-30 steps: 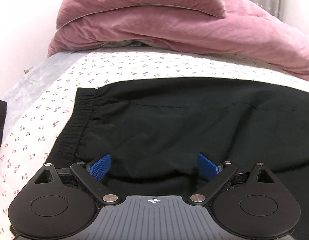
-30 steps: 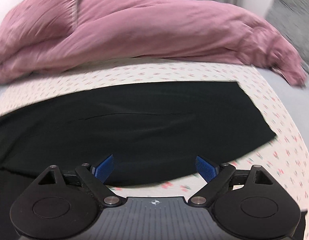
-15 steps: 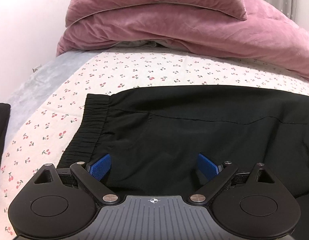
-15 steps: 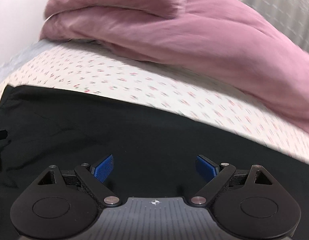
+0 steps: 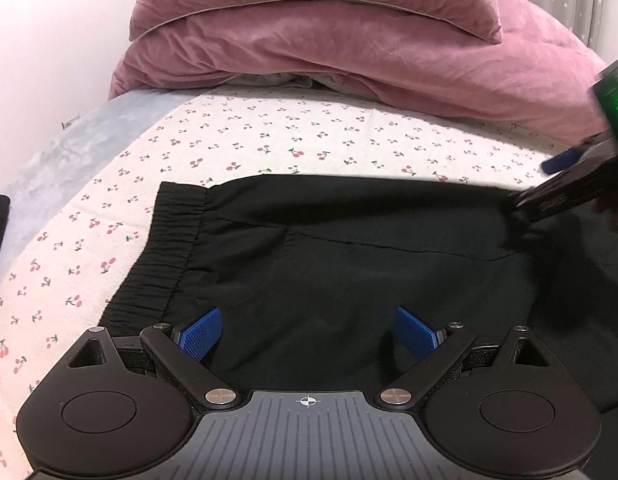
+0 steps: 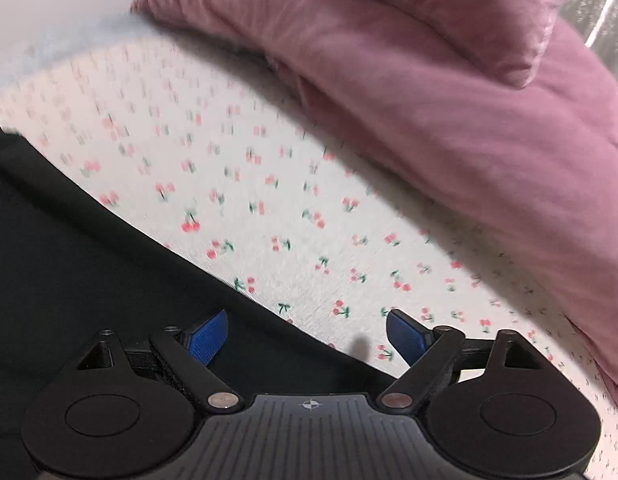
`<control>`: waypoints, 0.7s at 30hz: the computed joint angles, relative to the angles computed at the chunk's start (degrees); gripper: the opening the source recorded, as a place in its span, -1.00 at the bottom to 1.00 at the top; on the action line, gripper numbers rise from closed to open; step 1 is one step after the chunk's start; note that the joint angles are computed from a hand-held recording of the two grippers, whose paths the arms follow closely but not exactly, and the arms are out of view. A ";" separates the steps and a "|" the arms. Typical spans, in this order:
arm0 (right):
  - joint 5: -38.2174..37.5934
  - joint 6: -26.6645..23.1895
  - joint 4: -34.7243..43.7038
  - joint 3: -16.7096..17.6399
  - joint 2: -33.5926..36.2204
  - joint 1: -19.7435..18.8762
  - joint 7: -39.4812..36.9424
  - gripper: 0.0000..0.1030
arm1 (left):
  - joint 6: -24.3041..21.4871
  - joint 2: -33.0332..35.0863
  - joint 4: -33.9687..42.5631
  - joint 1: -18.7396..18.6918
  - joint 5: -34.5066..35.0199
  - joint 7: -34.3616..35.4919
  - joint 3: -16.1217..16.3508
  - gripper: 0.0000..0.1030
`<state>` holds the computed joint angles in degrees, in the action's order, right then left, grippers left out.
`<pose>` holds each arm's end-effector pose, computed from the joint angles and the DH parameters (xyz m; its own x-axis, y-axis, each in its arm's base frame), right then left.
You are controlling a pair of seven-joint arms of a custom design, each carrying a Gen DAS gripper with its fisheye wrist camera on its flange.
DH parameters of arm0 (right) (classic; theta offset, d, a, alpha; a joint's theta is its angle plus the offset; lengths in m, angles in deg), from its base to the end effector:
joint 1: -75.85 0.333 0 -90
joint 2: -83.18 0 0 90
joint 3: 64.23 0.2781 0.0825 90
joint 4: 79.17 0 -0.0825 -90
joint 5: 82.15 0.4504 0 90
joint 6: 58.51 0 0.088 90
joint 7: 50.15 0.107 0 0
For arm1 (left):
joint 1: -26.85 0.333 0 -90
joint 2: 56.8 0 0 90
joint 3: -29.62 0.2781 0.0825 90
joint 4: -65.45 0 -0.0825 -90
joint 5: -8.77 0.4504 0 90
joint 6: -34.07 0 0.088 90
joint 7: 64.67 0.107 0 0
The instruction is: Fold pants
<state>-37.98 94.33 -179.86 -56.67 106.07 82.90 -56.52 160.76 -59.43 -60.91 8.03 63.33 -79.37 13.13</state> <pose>0.7126 0.1574 0.3207 0.8816 -0.3503 0.3164 -0.1087 -0.8029 -0.5862 0.4981 -0.3196 0.3416 0.5850 -0.8109 0.0139 -0.5704 -0.4236 -0.7037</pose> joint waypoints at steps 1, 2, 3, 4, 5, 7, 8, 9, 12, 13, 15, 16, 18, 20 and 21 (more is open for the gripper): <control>0.41 -1.16 0.91 0.04 0.52 -0.13 1.05 0.59 | 0.21 0.00 -0.04 0.03 0.02 -0.03 0.04 0.85; -0.51 -4.27 2.38 -0.64 1.12 -0.05 4.15 0.36 | 0.33 0.03 -0.05 0.06 0.04 -0.02 0.07 0.85; -1.81 -9.79 4.63 -1.42 1.90 -0.30 7.93 -0.09 | 0.36 0.02 -0.13 0.08 0.06 -0.05 0.08 0.85; -1.91 -13.59 5.71 -1.52 2.10 -0.92 9.45 -0.32 | 0.24 0.06 -0.11 0.10 -0.07 -0.12 0.10 0.85; -1.97 -14.54 5.31 -1.56 1.47 -1.11 9.84 -0.85 | 0.27 0.08 -0.14 0.13 -0.21 -0.22 0.13 0.85; -2.75 -14.21 3.33 -1.89 -0.35 -0.85 10.02 -0.98 | 0.70 -0.03 -0.37 0.22 -0.26 -0.76 0.21 0.85; -2.04 -13.33 1.62 -1.77 -1.85 -0.98 9.27 -1.00 | 1.19 -0.26 -0.69 0.31 -0.10 -1.13 0.28 0.85; -1.04 -12.53 -0.06 -1.63 -3.39 -1.12 8.36 -1.00 | 2.32 -0.77 -1.35 0.45 0.46 -2.00 0.36 0.85; 4.32 -10.72 -5.68 -1.34 -9.02 -1.93 3.11 -1.00 | 7.32 -3.32 -4.44 1.37 2.94 -7.50 0.56 0.85; 6.21 -10.44 -7.82 -1.49 -11.26 -2.04 1.06 -1.00 | 8.81 -4.17 -5.46 1.75 4.06 -9.97 0.47 0.85; 10.05 -10.33 -12.03 -2.28 -15.75 -2.00 -3.41 -1.00 | 10.87 -5.59 -7.11 2.42 5.95 -14.38 0.11 0.85; 11.93 -10.77 -14.00 -2.92 -17.99 -1.92 -5.55 -1.00 | 11.29 -5.88 -7.40 2.65 6.89 -15.97 -0.23 0.85; 14.85 -11.88 -17.23 -4.50 -21.60 -1.47 -9.24 -1.00 | 12.27 -6.64 -8.11 3.03 9.97 -19.52 -0.95 0.85; 17.48 -13.26 -21.13 -6.23 -25.62 -1.11 -12.87 -1.00 | 12.93 -7.52 -8.82 3.29 13.63 -23.37 -1.70 0.85; 18.58 -13.87 -23.07 -7.11 -27.50 -0.84 -14.48 -1.00 | 13.31 -8.17 -9.36 3.40 15.69 -25.69 -2.07 0.85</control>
